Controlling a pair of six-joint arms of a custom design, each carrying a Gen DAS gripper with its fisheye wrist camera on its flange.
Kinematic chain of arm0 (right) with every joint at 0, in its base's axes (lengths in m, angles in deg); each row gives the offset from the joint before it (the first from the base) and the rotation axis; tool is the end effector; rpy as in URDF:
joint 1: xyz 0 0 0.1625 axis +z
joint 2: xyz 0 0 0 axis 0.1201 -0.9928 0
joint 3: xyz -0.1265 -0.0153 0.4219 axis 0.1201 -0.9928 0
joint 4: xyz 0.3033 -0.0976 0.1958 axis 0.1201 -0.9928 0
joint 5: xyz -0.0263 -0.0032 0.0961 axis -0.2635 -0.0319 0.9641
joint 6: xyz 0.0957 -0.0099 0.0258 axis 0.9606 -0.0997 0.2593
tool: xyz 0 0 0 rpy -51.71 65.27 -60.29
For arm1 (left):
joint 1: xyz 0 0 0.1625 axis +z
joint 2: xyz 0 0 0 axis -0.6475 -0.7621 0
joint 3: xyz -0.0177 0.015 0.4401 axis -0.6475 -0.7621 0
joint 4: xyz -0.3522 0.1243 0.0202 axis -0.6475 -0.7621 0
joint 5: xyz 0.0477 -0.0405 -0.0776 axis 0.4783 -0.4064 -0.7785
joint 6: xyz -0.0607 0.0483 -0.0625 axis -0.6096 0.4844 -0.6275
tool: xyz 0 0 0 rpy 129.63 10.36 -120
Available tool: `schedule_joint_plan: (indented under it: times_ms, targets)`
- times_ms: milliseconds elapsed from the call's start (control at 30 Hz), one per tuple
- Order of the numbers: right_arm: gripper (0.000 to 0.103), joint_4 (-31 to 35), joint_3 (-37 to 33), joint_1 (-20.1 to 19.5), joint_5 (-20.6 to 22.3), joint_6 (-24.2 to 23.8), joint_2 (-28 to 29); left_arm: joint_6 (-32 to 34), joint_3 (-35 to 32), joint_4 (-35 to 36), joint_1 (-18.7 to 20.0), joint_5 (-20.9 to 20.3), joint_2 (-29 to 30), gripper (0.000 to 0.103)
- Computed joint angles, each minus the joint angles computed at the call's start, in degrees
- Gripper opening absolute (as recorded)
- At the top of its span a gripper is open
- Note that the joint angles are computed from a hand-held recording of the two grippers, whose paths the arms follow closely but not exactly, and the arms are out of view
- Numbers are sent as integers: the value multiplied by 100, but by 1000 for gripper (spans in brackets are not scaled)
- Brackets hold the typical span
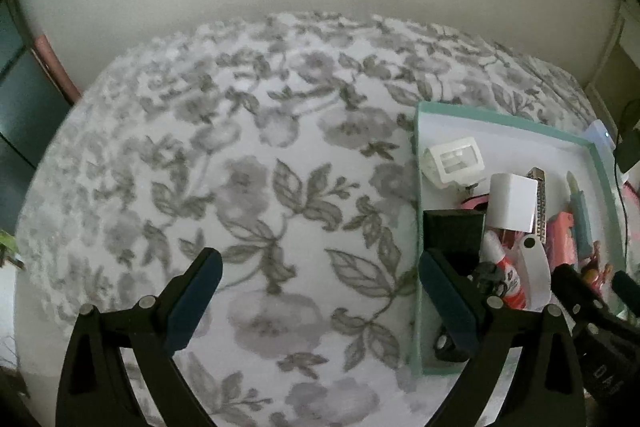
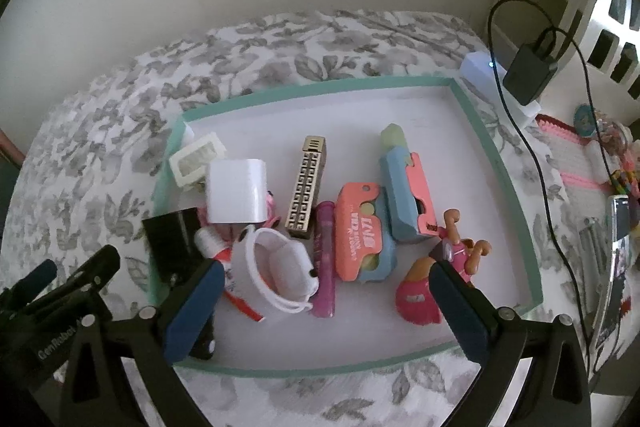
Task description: Organize rigid objects
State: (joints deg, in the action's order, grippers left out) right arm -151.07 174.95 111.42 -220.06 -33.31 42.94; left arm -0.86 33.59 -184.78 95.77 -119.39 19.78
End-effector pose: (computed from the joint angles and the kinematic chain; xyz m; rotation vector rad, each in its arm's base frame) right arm 0.3305 -0.4987 0.0056 -0.1813 -2.3158 0.7225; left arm -0.1019 -0.5334 0.2543 0.3333 2.1348 -0.5612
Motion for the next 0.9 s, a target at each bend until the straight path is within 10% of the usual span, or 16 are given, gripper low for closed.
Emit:
schedule_joint_plan:
  times_ms: [900]
  targets:
    - [103,-522,468,778,-205,322,-64,-1397,406,1718,-371,-109,-1302,99]
